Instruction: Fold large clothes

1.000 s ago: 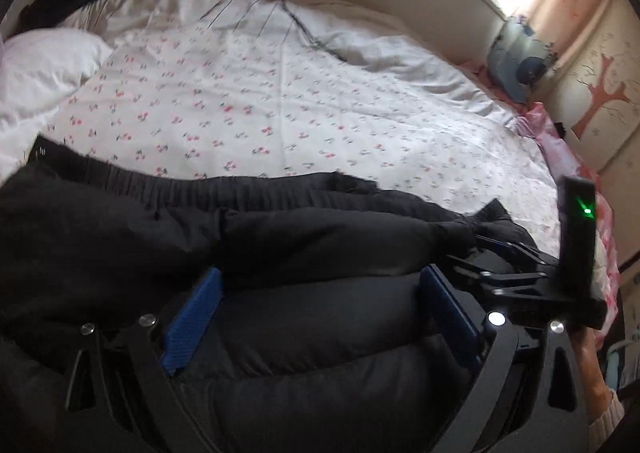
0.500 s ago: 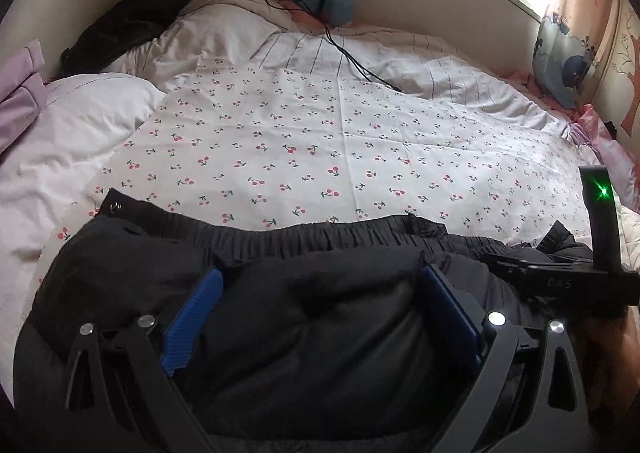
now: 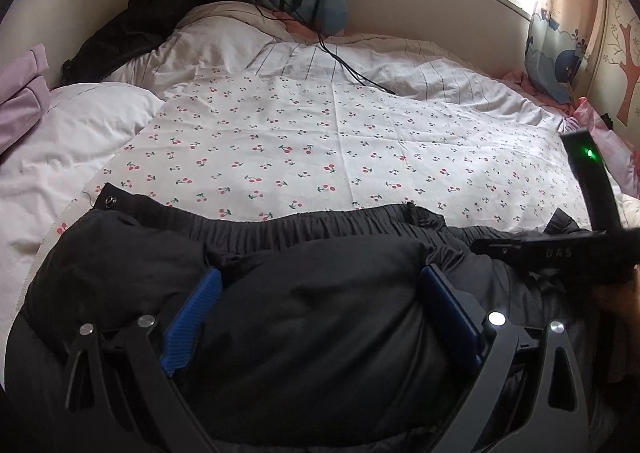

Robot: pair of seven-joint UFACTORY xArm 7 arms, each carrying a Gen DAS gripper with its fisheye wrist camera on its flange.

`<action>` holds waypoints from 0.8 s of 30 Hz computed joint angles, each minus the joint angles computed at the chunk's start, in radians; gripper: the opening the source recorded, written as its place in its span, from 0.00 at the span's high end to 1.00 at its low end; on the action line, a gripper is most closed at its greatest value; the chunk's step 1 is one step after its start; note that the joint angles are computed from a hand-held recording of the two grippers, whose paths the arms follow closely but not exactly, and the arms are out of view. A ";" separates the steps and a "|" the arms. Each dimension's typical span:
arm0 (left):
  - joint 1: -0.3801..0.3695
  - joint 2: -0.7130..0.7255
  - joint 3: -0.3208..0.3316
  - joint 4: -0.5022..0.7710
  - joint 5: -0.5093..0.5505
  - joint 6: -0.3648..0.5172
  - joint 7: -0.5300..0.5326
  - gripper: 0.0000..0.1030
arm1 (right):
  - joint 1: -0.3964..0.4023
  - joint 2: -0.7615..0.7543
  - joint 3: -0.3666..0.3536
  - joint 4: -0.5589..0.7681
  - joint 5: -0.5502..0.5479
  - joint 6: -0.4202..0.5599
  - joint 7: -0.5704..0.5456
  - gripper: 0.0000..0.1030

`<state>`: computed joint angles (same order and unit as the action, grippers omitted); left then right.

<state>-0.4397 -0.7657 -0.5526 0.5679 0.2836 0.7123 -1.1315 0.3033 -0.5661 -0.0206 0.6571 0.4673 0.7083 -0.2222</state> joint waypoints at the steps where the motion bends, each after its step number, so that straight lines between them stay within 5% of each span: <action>1: -0.001 -0.003 -0.005 0.000 0.004 0.004 0.000 0.08 | -0.008 -0.011 -0.014 0.017 -0.006 0.039 0.003 0.07; 6: -0.006 -0.036 -0.012 -0.021 0.007 -0.006 -0.020 0.08 | -0.160 -0.219 -0.009 -0.070 -0.133 -0.071 0.046 0.07; 9: -0.006 -0.046 -0.017 -0.026 0.006 -0.014 -0.030 0.08 | -0.231 -0.174 -0.046 -0.145 -0.204 -0.103 0.074 0.07; 12: -0.002 -0.054 -0.032 -0.024 0.007 -0.023 -0.044 0.08 | -0.150 -0.157 -0.196 -0.214 -0.065 -0.178 -0.017 0.07; 18: 0.008 -0.083 -0.066 -0.018 0.034 0.005 -0.063 0.08 | -0.172 -0.291 -0.111 -0.205 -0.081 -0.187 0.024 0.07; 24: 0.009 -0.098 -0.068 -0.023 0.038 -0.001 -0.070 0.08 | 0.023 -0.295 0.083 -0.084 -0.138 -0.182 0.075 0.07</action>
<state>-0.4309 -0.8635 -0.6205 0.5447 0.3212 0.7112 -1.2017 0.3266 -0.8611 0.0626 0.5732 0.3297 0.5262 -0.1471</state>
